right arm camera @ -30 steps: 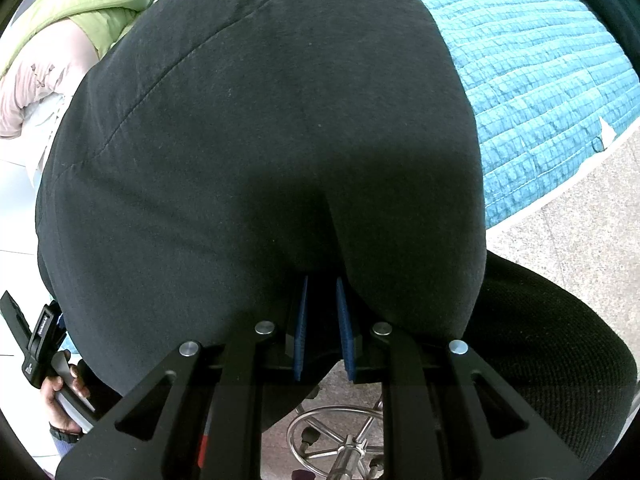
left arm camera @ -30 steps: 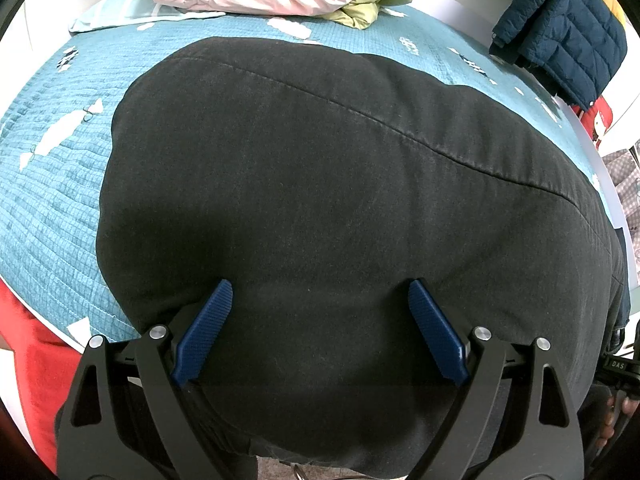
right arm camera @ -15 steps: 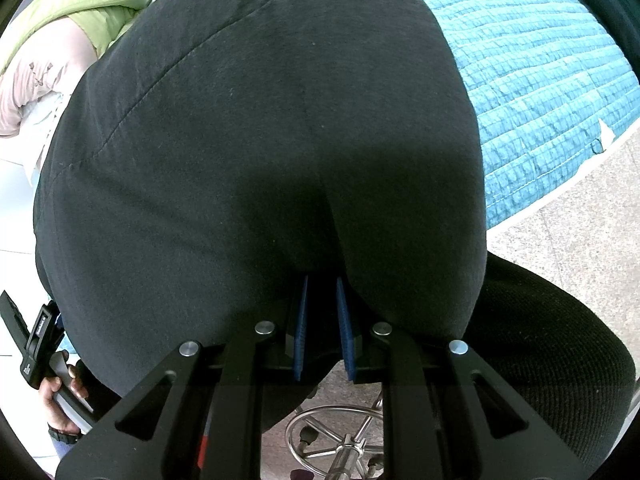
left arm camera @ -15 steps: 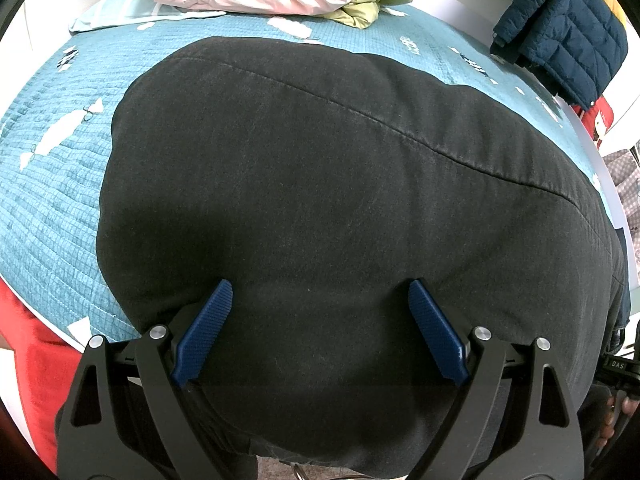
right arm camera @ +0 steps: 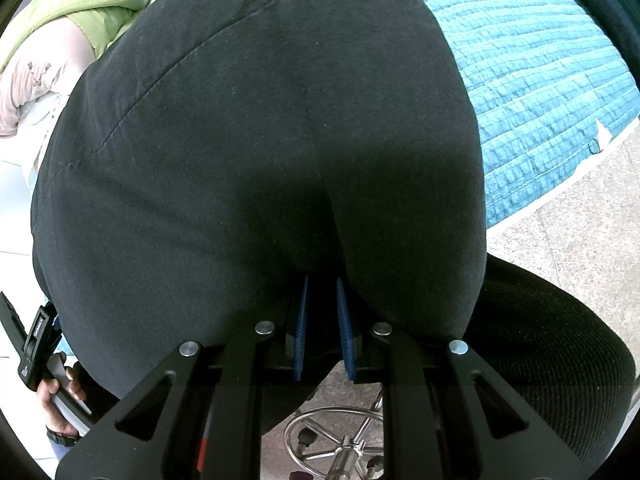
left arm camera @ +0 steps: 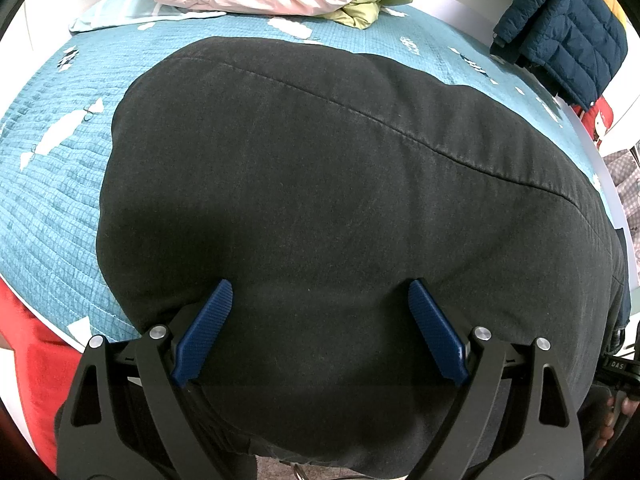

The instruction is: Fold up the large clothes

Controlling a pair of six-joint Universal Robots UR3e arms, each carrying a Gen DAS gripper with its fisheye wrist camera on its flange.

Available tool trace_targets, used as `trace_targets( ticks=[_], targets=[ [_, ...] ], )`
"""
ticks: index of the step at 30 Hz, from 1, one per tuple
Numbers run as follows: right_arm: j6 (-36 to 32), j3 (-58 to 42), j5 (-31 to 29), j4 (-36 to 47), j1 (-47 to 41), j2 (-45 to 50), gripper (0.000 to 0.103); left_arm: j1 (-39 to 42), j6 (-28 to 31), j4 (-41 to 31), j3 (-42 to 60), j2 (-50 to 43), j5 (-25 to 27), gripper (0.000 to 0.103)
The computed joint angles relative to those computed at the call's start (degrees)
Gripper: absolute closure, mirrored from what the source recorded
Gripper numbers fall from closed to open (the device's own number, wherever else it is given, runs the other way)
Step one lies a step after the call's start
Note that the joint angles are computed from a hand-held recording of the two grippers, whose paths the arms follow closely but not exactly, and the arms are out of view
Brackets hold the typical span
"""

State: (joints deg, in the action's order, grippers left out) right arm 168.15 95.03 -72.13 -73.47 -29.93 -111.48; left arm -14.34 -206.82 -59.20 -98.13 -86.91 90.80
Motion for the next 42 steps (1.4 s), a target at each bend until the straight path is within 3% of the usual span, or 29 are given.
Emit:
trace_targets(
  ticks=[22,30,32,35,42],
  targets=[
    [0.7,-0.2,-0.2,-0.2,0.4,-0.2,0.089,-0.3,-0.3,0.0,0.1,-0.2,0.2,0.014],
    [3.3,-5.0,-1.5,1.6,2.0,2.6,0.088,-0.2,-0.3,-0.5,0.5,-0.1,-0.1,0.014],
    [2.9,-7.8,-1.4,3.5,1.7,3.2,0.083,-0.3,-0.5,-0.6,0.7,-0.2,-0.1,0.014],
    [0.7,-11.6,0.4,6.4,0.3,3.7,0.063,0.6,-0.2,-0.5,0.5,0.5,-1.2,0.014],
    [1.1,-22.1,4.1,8.1,3.2,6.3,0.062,5.7,2.5,0.9,-3.5,7.6,-7.2,0.013]
  ],
)
